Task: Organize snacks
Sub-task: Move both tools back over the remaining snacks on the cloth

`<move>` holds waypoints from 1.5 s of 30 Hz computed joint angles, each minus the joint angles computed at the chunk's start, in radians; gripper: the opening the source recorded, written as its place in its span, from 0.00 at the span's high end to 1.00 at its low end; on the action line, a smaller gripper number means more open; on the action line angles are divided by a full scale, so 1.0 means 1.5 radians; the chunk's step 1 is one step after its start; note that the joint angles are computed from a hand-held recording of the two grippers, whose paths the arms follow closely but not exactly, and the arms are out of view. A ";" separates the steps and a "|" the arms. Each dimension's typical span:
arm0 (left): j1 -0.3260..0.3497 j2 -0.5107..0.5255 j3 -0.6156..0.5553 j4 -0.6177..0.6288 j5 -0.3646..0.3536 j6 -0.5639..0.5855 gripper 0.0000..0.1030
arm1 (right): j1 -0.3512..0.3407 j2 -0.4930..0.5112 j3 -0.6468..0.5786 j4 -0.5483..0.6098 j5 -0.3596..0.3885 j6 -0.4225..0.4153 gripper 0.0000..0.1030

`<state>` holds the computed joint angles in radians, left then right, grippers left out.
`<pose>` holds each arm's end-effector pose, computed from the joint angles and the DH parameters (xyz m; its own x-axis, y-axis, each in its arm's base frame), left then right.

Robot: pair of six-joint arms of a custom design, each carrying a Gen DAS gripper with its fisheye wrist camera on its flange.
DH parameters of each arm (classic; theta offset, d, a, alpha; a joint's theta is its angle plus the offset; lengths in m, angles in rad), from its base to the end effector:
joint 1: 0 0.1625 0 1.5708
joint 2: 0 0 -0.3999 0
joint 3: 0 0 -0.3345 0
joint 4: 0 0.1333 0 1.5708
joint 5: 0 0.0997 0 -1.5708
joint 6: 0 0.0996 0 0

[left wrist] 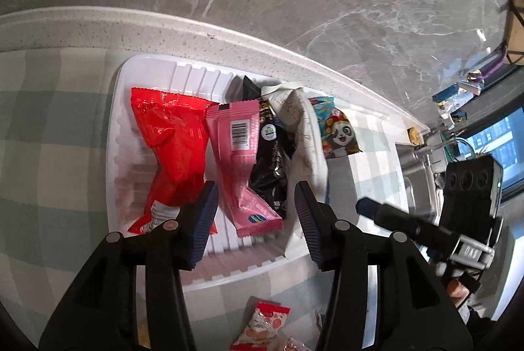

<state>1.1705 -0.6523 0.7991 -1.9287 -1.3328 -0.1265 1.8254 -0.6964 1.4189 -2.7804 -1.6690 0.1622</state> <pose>-0.1543 -0.7670 0.2826 -0.9550 0.2169 -0.2022 0.2627 0.9353 -0.2369 0.2939 -0.6388 0.1569 -0.9978 -0.0654 0.0099 -0.0622 0.8773 -0.4759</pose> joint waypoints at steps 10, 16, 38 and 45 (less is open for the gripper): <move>-0.021 -0.127 0.179 -0.074 0.022 0.009 0.55 | 0.031 -0.087 0.159 -0.072 -0.086 -0.031 0.51; -0.036 -0.205 0.302 -0.104 0.043 -0.021 0.55 | 0.037 -0.137 0.270 -0.140 -0.107 -0.042 0.50; -0.153 -0.406 0.674 -0.092 0.115 -0.057 0.55 | 0.118 -0.208 0.467 -0.197 -0.259 -0.192 0.46; -0.158 -0.387 0.683 -0.098 0.128 -0.044 0.55 | 0.130 -0.206 0.465 -0.200 -0.292 -0.231 0.44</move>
<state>0.9331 -1.2328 1.8235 -2.0762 -1.1412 -0.1928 2.0207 -1.0060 2.1164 -3.0811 -2.1071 -0.1844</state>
